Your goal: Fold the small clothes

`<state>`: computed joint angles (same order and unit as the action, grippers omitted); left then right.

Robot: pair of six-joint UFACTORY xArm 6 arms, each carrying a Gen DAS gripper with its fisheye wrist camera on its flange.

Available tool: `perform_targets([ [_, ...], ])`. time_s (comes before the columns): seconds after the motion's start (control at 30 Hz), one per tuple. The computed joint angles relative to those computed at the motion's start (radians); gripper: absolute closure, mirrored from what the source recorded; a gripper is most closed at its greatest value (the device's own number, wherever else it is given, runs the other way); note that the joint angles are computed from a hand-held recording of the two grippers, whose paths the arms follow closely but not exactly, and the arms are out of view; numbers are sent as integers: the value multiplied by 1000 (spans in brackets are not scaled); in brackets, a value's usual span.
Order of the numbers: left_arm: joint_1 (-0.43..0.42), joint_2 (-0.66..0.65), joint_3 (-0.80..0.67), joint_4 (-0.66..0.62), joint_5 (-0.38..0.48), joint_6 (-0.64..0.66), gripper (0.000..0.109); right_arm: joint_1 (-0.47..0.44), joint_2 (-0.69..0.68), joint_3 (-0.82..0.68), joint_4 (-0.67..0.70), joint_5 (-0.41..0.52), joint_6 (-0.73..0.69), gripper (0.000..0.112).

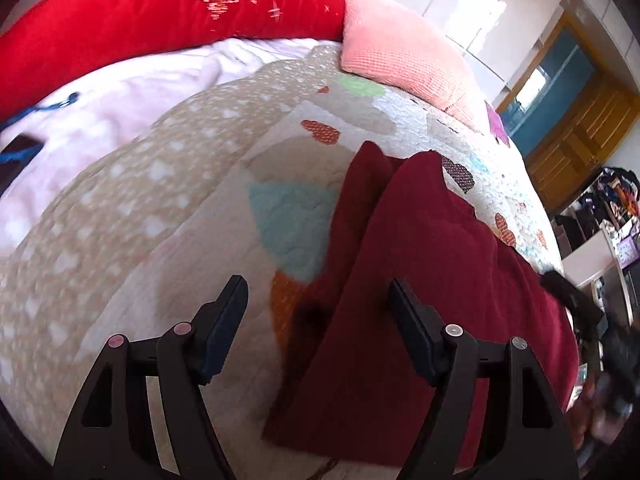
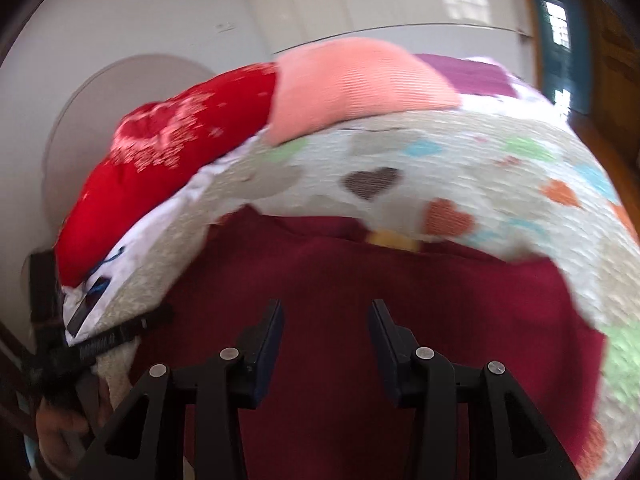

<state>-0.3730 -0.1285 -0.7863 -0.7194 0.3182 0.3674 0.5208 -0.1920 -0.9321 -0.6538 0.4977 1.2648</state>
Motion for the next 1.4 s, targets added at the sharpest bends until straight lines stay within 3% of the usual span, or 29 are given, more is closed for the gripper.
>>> perform_targets([
  [0.1, -1, -14, 24, -59, 5, 65, 36, -2, 136, -116, 40, -47, -63, 70],
  [0.3, 22, -3, 13, -241, 49, 243, 35, -13, 415, -400, 227, -37, -284, 70],
  [0.47, 13, 13, 8, -289, 27, 328, 34, -29, 628, -644, 379, 110, -410, 68],
  [0.67, 23, 21, -2, -298, 46, 350, 33, -23, 616, -690, 433, 199, -456, 67],
  [0.73, 22, 21, -1, -301, 44, 357, 33, -18, 589, -665, 482, 180, -475, 55],
  [0.77, 22, 19, 1, -300, 42, 358, 33, -13, 579, -654, 505, 166, -488, 40],
  [0.8, 20, 19, 1, -298, 39, 357, 33, -5, 576, -653, 516, 159, -492, 32],
  [0.83, 19, 25, -4, -299, 37, 358, 33, 3, 582, -664, 515, 173, -490, 32],
  [0.97, 12, 21, 3, -296, 25, 355, 33, 44, 709, -857, 426, 367, -494, 31],
  [1.07, 8, 22, 3, -300, 23, 358, 33, 67, 784, -952, 330, 440, -481, 29],
  [1.13, 9, 20, 3, -306, 27, 365, 33, 74, 786, -945, 266, 442, -471, 34],
  [1.17, 11, 16, 4, -308, 30, 368, 33, 72, 770, -915, 248, 420, -451, 42],
  [1.23, 16, 6, 6, -325, 38, 380, 33, 58, 707, -813, 237, 325, -400, 54],
  [1.37, 37, -14, 0, -452, 90, 492, 33, 32, 576, -630, 291, 151, -384, 88],
  [1.4, 38, -14, -1, -452, 104, 500, 33, 21, 538, -572, 340, 84, -394, 90],
])
